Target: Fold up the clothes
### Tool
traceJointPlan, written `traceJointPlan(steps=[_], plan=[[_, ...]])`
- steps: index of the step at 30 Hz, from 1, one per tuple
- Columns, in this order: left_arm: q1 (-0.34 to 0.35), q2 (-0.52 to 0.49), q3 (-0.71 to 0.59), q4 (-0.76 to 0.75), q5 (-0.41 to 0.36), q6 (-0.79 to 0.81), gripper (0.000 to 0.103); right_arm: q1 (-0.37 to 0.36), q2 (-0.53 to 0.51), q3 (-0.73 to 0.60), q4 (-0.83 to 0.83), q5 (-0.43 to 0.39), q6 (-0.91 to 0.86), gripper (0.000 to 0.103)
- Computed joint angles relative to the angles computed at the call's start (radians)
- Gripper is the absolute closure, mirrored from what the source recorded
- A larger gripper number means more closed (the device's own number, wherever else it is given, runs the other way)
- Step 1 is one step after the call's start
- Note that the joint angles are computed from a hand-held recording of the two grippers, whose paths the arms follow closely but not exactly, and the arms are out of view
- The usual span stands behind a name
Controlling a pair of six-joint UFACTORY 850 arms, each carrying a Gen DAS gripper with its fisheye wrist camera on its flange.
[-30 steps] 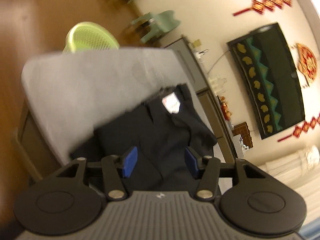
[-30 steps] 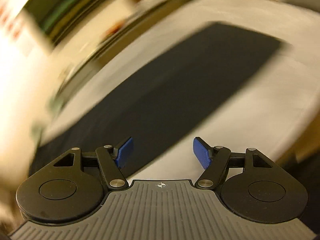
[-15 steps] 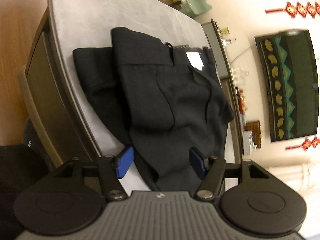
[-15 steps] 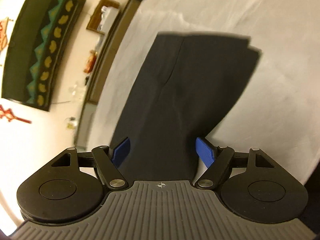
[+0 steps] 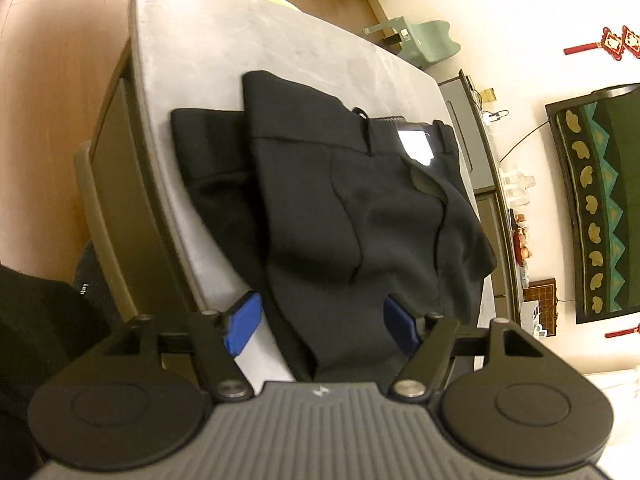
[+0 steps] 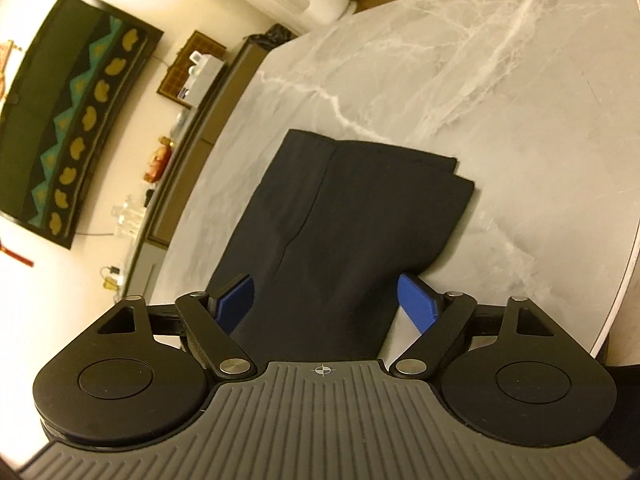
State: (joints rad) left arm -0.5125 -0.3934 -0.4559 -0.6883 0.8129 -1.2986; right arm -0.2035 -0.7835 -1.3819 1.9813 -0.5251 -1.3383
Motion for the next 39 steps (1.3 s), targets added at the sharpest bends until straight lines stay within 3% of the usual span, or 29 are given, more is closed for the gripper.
traceJointPlan(steps=[3, 5, 8, 11, 13, 15, 17, 19, 21, 22, 24, 25, 26, 28, 33, 36, 39], plan=[[0.02, -0.016, -0.028, 0.013, -0.006, 0.038, 0.032, -0.001, -0.004, -0.005, -0.048, -0.03, 0.017, 0.017], [-0.024, -0.007, -0.015, -0.065, -0.003, 0.041, 0.032, -0.002, 0.007, 0.009, -0.005, 0.001, -0.025, 0.018], [-0.068, -0.034, 0.014, -0.1, 0.104, -0.038, 0.032, 0.0, 0.035, 0.046, 0.176, 0.081, -0.182, 0.017], [-0.024, -0.079, -0.01, -0.049, 0.172, -0.05, 0.031, 0.001, 0.009, 0.014, 0.024, 0.003, -0.076, 0.016], [-0.013, -0.078, -0.016, -0.046, 0.164, -0.028, 0.033, 0.001, -0.006, 0.003, -0.01, -0.048, -0.042, 0.016], [-0.023, -0.076, -0.009, -0.095, 0.17, -0.016, 0.032, 0.0, 0.012, 0.032, 0.098, -0.007, -0.119, 0.017], [-0.026, -0.085, -0.008, -0.12, 0.193, -0.014, 0.033, 0.003, 0.012, 0.033, 0.098, -0.013, -0.143, 0.016], [-0.007, -0.08, -0.024, -0.078, 0.167, 0.032, 0.033, 0.003, -0.006, 0.014, 0.009, -0.065, -0.106, 0.016], [0.014, -0.081, -0.04, -0.038, 0.143, 0.065, 0.039, 0.006, -0.002, 0.027, 0.083, -0.053, -0.142, 0.019], [0.024, -0.089, -0.046, -0.026, 0.14, 0.068, 0.048, 0.011, 0.002, 0.029, 0.133, -0.019, -0.176, 0.023], [0.047, -0.111, -0.056, 0.016, 0.147, 0.055, 0.095, 0.026, -0.012, -0.002, 0.109, 0.034, -0.181, 0.054], [0.054, -0.124, -0.061, 0.028, 0.159, 0.048, 0.096, 0.037, -0.03, -0.034, 0.034, 0.051, -0.152, 0.069], [0.059, -0.136, -0.066, 0.033, 0.17, 0.046, 0.098, 0.045, -0.041, -0.052, -0.012, 0.074, -0.131, 0.096], [0.048, -0.151, -0.058, 0.028, 0.239, 0.01, 0.099, 0.047, -0.039, -0.047, 0.021, 0.087, -0.168, 0.097], [-0.044, -0.103, 0.003, -0.083, 0.48, 0.019, 0.1, 0.021, 0.054, 0.058, 0.213, -0.021, -0.391, 0.1], [-0.088, -0.017, 0.033, -0.14, 0.572, 0.089, 0.101, 0.011, 0.118, 0.117, 0.279, -0.076, -0.478, 0.102], [-0.095, 0.116, 0.038, -0.164, 0.615, 0.259, 0.101, 0.002, 0.183, 0.155, 0.323, -0.116, -0.563, 0.103]])
